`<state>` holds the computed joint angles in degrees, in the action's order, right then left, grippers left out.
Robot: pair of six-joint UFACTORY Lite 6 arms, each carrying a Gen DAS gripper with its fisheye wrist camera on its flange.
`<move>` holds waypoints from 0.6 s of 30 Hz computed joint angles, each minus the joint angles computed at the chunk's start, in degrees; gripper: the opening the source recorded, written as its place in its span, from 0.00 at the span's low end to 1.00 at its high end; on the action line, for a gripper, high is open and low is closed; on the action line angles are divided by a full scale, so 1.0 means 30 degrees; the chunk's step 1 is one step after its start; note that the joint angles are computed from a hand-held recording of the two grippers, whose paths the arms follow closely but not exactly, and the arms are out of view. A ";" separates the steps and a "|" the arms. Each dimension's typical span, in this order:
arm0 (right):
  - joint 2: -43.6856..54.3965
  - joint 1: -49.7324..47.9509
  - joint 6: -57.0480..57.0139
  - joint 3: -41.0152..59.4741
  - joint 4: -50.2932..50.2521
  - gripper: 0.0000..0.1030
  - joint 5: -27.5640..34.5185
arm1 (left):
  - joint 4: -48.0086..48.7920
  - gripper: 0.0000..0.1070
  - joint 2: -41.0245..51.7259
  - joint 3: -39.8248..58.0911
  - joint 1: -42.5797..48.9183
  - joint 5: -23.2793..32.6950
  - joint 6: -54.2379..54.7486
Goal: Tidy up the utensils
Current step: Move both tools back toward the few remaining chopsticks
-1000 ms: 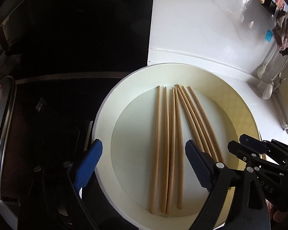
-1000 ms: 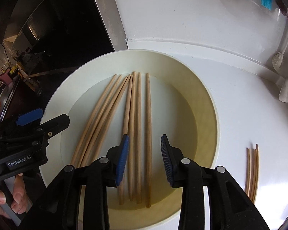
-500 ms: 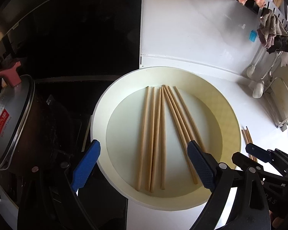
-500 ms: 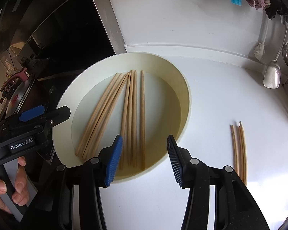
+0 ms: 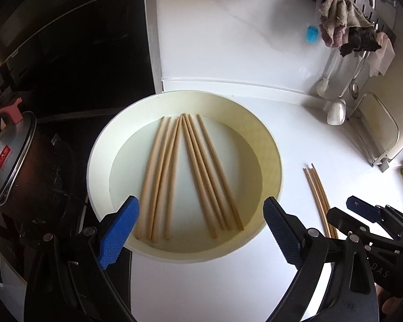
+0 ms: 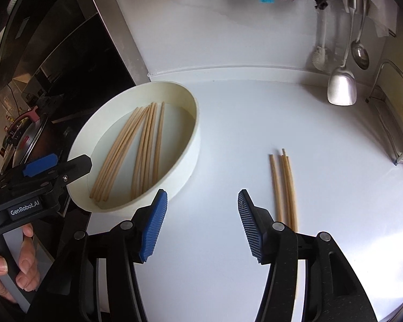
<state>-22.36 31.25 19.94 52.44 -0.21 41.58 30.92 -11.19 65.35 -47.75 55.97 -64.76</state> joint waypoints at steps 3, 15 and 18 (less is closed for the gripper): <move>-0.1740 -0.1952 -0.1892 -0.1081 0.1024 0.52 0.0650 | 0.0293 0.88 0.1073 0.0915 -0.1319 0.0319 -0.1072; -0.6256 -1.4319 -1.5138 -0.4345 0.7437 0.54 0.4138 | 0.0697 0.89 0.6249 0.4924 -0.5645 0.0769 -0.4042; -0.6453 -1.6714 -1.8000 -0.5120 0.8252 0.55 0.4373 | 0.0979 0.89 0.7297 0.5535 -0.6432 0.0778 -0.5036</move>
